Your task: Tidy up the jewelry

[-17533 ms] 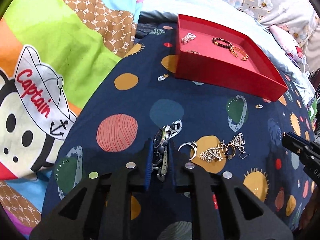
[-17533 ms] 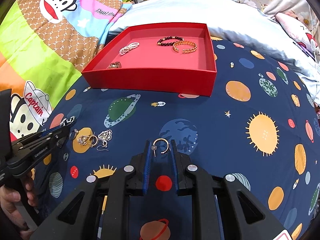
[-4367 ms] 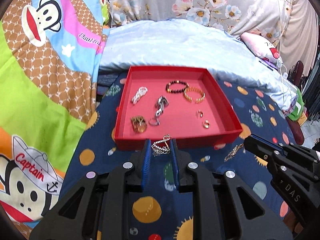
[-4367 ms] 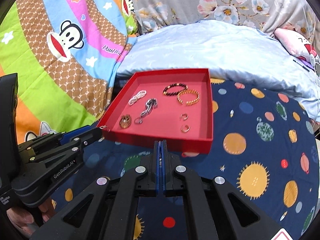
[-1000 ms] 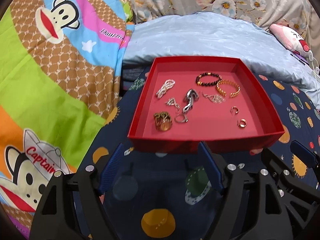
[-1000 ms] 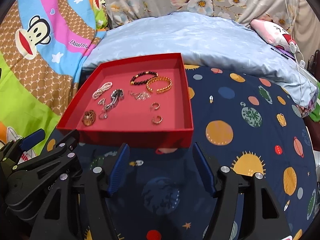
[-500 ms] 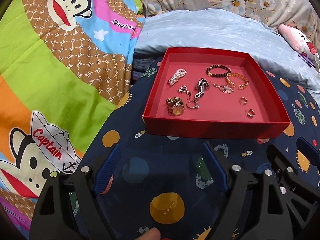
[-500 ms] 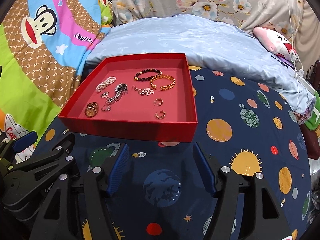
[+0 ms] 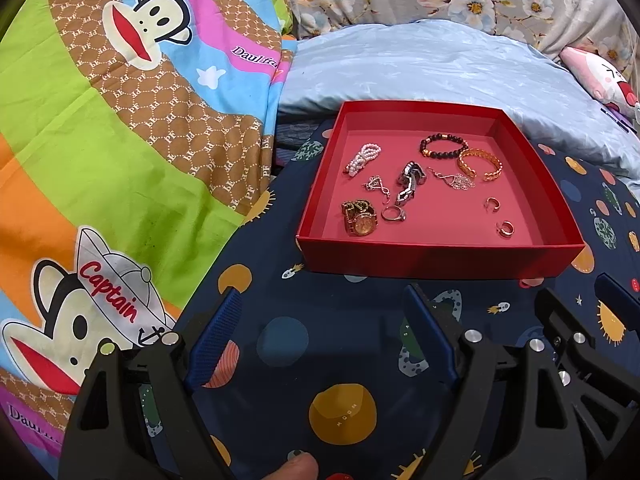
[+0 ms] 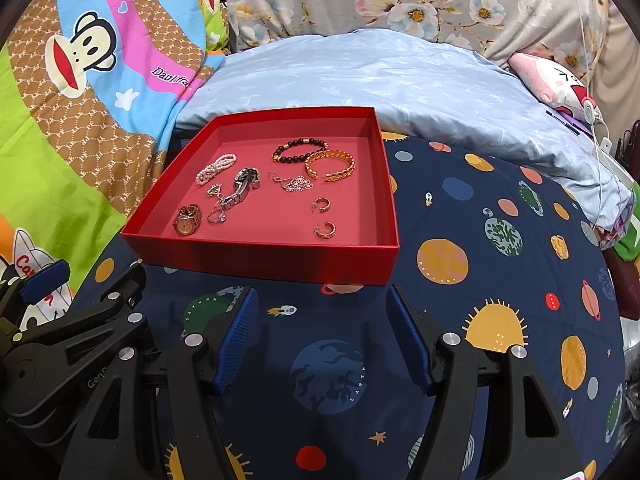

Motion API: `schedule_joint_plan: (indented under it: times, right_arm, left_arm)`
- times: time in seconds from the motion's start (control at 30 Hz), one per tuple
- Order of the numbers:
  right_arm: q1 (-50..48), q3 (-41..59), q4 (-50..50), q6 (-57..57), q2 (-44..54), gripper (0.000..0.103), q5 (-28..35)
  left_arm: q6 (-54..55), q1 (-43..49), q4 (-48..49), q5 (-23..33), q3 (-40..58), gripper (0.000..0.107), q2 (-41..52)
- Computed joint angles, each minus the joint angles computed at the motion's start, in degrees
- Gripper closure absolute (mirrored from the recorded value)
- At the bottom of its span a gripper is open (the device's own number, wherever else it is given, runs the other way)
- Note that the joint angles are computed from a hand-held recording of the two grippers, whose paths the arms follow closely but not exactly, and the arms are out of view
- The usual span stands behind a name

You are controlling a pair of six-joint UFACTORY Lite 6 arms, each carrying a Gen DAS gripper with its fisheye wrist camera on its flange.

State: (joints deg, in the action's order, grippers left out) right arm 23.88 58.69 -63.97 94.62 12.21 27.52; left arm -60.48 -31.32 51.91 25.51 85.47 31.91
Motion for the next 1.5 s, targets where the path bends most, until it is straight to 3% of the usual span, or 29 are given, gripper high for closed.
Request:
schedule_joint_plan:
  times: [1.5]
  right_arm:
    - [0.31,1.23,0.22,-0.46,0.93,0.037,0.0]
  left_arm:
    - [0.44,0.16,-0.8,2.66,0.92,0.027,-0.08]
